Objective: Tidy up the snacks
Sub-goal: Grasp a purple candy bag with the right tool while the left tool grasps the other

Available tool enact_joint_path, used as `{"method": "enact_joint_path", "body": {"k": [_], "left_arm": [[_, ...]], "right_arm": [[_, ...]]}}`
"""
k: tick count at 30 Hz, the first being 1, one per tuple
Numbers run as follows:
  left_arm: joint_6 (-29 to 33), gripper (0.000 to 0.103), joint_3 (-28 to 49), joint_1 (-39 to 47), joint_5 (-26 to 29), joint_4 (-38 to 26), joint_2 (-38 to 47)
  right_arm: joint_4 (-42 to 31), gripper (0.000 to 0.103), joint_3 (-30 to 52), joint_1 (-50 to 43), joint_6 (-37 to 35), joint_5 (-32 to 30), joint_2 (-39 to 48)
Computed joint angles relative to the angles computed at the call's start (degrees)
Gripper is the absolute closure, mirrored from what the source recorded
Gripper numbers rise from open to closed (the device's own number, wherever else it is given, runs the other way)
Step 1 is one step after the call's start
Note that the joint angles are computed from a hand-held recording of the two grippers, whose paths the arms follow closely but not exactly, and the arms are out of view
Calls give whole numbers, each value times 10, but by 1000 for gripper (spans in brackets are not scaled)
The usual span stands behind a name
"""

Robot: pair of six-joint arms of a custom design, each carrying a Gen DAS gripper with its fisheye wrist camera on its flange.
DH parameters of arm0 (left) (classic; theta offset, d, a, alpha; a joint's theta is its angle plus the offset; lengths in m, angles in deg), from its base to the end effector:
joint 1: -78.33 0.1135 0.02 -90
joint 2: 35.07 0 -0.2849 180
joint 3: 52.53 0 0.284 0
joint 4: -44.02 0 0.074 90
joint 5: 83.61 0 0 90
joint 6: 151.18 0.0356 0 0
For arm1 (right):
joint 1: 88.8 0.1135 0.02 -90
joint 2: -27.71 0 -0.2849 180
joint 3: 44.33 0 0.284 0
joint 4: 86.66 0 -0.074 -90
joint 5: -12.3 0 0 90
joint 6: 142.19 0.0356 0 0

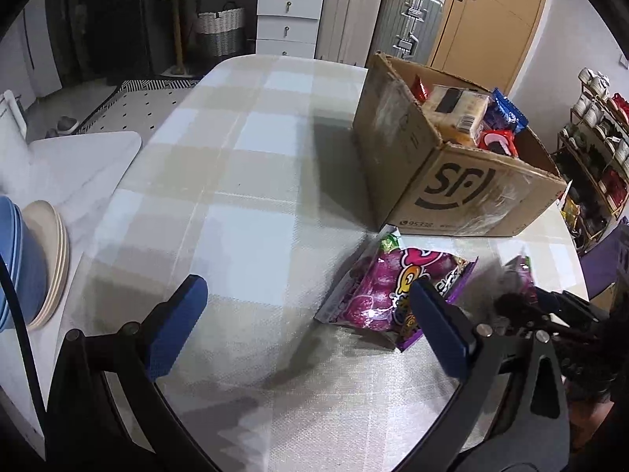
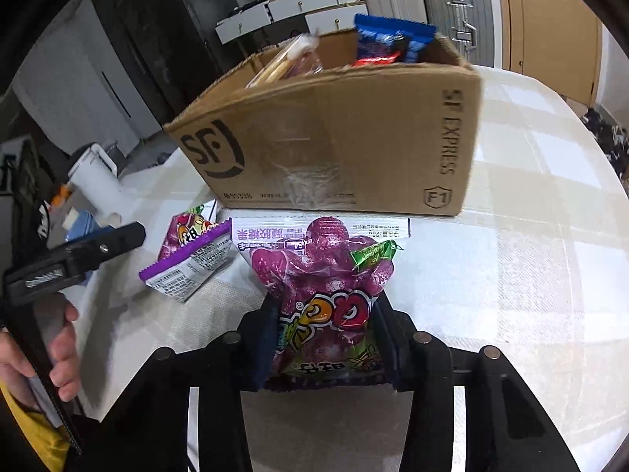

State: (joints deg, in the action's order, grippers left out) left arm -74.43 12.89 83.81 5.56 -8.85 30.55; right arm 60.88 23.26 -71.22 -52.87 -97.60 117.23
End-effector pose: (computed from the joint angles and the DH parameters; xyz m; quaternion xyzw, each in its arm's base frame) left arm 0.2510 0.0246 0.2844 -0.1566 0.9355 -0.0146 0.3165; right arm 0.3239 0.1153 0.2049 -0.2010 0.9175 0.2070 0.2737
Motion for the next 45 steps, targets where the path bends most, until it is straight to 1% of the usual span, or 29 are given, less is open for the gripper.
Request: {"method": "enact_joint_path", "body": {"k": [4,8,10,14,16,18,22,25,27,28,29,32,34,37,40,45], "left_arm": [[-4,1,-3,8,9,0,1],[-4,1,-9,8,18,8,-6],[-1,1,-10,-3,14,14,-7],[1,1,-5,-37,-1,25,3],[-1,1,-2,-52,2,34,10],[0,1,3,-71,-3,42,20],[10,1,15,-104,-32,48,58],[25,2,19,-108,-13,64,96],[35,10,29,-109,-5,54,129],[43,10,27,-118,-18,58,134],[55,15,24,-131,-38,63,132],[58,29,32,-130,-18,54,131],[56,35,36,-128,-17,48,130],[51,44,38,-119,4,38,121],[53,47,37,-108,23,29,104],[62,48,24,-108,17,9,59]], "right_arm": [[-1,60,-15,-20,2,-29,-24],[-12,60,-32,-54,-2,-75,-55],[-31,60,-40,-66,-10,-89,-84],[-42,60,-40,-70,-13,-105,-99],[-49,60,-40,-72,-21,-109,-106],[-49,60,-43,-72,-24,-112,-108],[-64,60,-40,-87,-37,-127,-110],[-63,60,-39,-92,-37,-132,-106],[-64,60,-40,-96,-37,-135,-105],[-61,60,-41,-96,-36,-135,-104],[-62,60,-40,-98,-37,-137,-103],[-59,60,-42,-102,-34,-139,-102],[-59,60,-40,-105,-31,-141,-100],[-59,60,-44,-103,-30,-139,-103],[-59,60,-46,-101,-31,-136,-107],[-53,60,-50,-98,-25,-131,-110]]}}
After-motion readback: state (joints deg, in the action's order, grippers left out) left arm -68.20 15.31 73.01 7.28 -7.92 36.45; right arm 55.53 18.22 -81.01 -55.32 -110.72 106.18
